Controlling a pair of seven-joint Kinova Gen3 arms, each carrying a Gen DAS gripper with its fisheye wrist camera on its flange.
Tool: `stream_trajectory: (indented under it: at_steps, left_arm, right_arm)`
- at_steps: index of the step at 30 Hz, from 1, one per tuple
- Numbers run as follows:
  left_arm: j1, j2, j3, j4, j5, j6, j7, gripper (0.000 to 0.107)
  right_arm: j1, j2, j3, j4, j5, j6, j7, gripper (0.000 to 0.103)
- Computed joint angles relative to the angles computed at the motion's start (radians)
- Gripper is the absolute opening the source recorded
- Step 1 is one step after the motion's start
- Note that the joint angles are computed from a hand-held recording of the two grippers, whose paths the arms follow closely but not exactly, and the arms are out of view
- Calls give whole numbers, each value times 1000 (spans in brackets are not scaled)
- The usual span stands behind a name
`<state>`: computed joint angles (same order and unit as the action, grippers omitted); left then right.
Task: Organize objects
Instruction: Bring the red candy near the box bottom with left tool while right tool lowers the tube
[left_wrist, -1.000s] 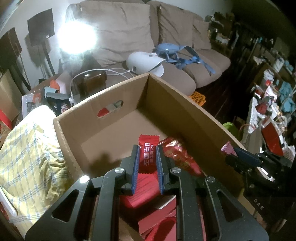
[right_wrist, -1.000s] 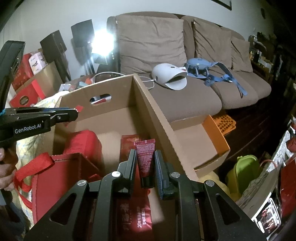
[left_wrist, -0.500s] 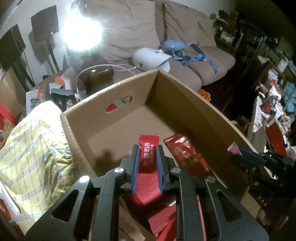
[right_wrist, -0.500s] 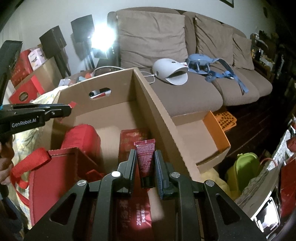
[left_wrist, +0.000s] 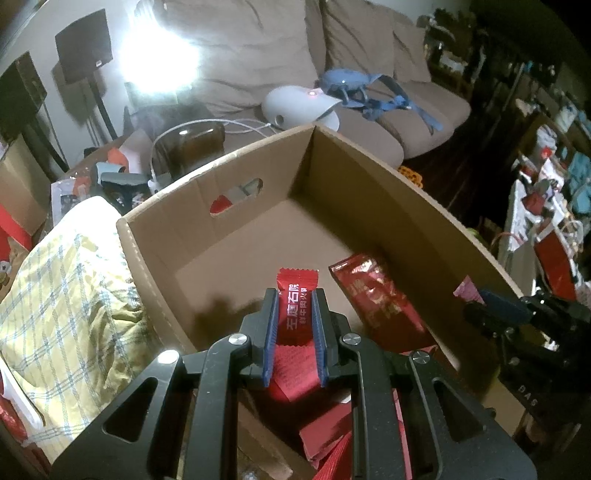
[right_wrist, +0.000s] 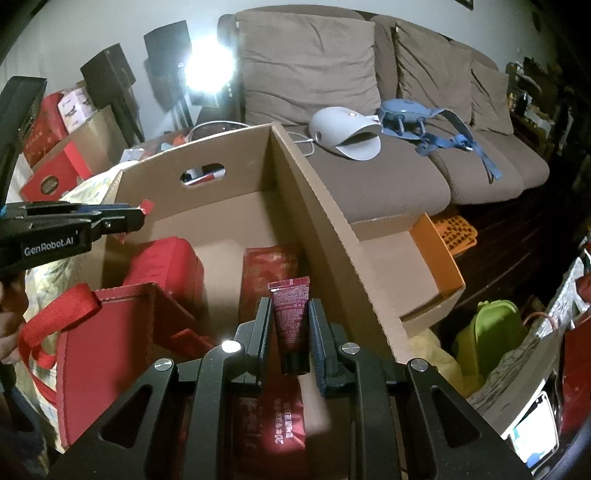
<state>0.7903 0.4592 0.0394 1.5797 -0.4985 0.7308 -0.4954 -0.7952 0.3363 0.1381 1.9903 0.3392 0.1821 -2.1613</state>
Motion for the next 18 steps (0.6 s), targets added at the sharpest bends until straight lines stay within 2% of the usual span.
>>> stream_trajectory:
  at_steps: [3, 18]
  left_arm:
    - [-4, 10, 8, -12, 9, 18, -16, 16]
    - [-15, 28, 20, -34, 57, 39, -85, 16]
  right_arm:
    - [30, 0, -30, 0, -14, 1, 17, 18]
    - [49, 4, -55, -12, -25, 28, 30, 18]
